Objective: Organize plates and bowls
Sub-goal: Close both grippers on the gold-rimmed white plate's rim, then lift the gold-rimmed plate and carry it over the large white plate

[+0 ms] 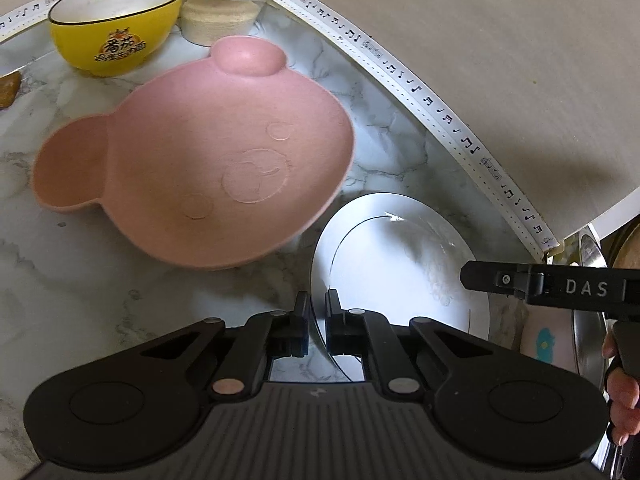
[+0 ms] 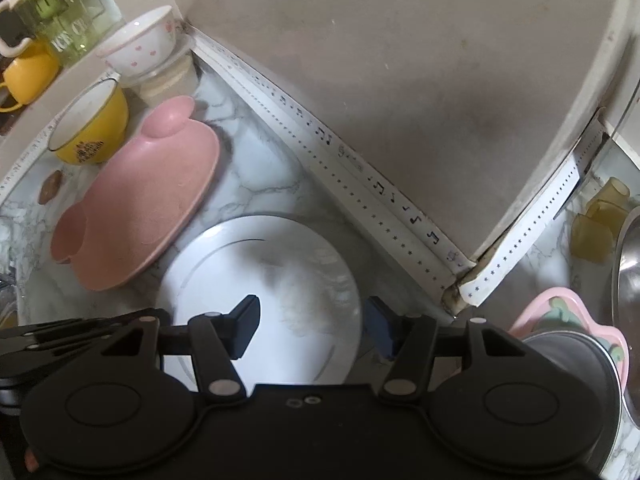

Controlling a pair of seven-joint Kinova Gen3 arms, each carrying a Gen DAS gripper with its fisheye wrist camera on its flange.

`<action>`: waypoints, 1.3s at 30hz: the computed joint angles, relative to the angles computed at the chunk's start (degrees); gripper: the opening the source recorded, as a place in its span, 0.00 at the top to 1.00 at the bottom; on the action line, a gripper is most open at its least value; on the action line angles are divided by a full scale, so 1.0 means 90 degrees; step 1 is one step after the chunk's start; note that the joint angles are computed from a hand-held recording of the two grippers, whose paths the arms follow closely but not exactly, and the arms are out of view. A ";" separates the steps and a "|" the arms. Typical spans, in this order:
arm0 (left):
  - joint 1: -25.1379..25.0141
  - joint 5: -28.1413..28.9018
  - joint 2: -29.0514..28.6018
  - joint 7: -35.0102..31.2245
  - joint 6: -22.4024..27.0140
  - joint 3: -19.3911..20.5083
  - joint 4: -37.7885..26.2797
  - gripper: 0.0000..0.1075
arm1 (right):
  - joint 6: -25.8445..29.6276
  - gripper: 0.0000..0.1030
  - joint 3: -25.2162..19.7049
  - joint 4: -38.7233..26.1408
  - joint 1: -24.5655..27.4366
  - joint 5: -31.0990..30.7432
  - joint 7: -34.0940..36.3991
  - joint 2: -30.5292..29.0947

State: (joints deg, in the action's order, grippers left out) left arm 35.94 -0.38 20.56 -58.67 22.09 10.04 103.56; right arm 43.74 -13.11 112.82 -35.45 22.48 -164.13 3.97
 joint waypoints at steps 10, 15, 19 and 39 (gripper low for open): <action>-0.0398 0.0440 -0.0089 -0.0536 0.0145 0.0302 0.0074 0.94 | -0.0181 0.51 0.0054 0.0030 -0.0007 -0.0227 0.0214 0.0164; -0.0522 0.0693 -0.0039 -0.0632 0.0072 0.0361 0.0067 0.94 | -0.0443 0.60 0.0115 0.0180 0.0095 -0.0452 0.0380 0.0129; -0.0468 0.0733 -0.0015 -0.0604 0.0031 0.0313 0.0055 0.94 | -0.0580 0.64 0.0127 0.0325 0.0092 -0.0413 0.0217 0.0077; -0.0522 0.0712 -0.0251 -0.0701 -0.0160 0.0372 0.0368 0.94 | -0.0400 0.91 -0.0260 0.0686 -0.0320 0.0650 -0.1326 -0.0232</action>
State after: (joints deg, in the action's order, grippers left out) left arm 31.24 6.03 18.30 -64.97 20.65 13.38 106.87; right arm 40.14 -15.45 119.00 -38.34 28.33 -176.06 1.88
